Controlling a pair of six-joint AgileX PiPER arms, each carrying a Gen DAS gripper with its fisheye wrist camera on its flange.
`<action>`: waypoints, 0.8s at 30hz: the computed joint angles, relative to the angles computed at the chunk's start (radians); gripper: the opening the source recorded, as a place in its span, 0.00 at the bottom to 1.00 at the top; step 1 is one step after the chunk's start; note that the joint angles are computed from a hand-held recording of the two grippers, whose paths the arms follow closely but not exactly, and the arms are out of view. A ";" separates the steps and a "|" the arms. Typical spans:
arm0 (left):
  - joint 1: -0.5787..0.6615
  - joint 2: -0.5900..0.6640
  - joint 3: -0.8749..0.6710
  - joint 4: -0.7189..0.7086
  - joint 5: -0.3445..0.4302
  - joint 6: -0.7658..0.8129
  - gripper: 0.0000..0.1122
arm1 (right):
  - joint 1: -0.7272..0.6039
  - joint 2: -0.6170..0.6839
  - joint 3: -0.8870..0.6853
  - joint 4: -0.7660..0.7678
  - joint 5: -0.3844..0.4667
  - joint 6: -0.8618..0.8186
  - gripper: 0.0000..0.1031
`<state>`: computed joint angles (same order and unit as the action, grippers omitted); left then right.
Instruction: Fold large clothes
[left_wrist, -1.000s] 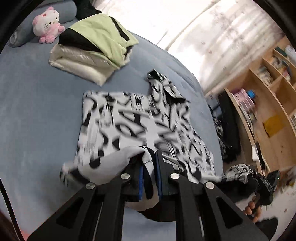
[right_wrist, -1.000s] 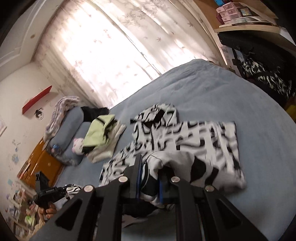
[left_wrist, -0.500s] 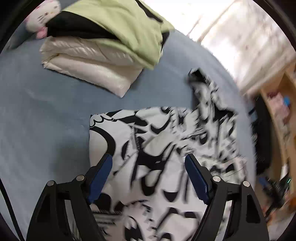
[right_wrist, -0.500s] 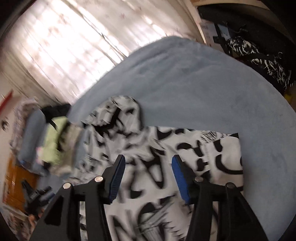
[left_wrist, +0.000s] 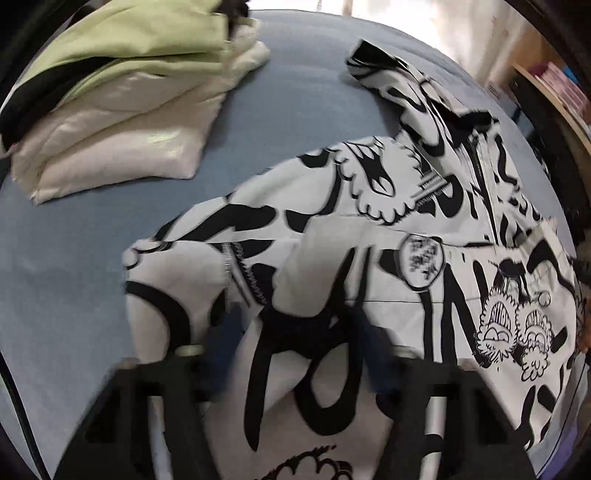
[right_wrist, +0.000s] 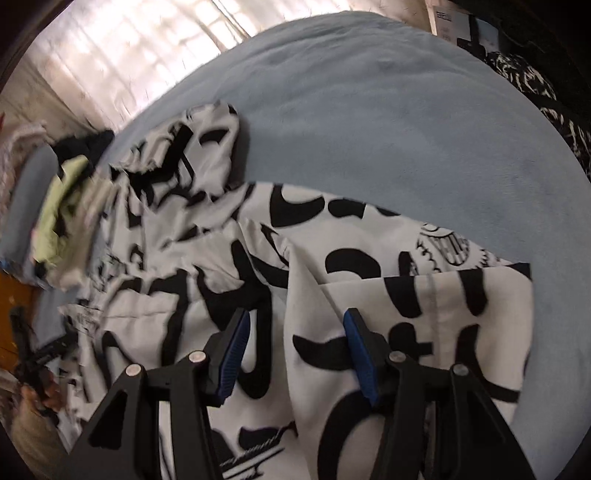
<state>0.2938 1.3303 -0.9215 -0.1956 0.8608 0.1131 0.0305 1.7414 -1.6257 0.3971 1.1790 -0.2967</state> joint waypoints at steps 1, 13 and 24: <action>-0.001 0.007 -0.005 -0.014 0.002 -0.004 0.27 | 0.009 -0.013 0.027 -0.018 -0.037 0.006 0.46; -0.075 -0.091 -0.120 0.131 0.005 -0.169 0.08 | -0.109 -0.214 0.149 0.111 -0.188 -0.073 0.05; -0.130 0.192 -0.200 0.298 -0.173 -0.363 0.08 | 0.018 0.007 0.023 -0.105 -0.285 0.217 0.05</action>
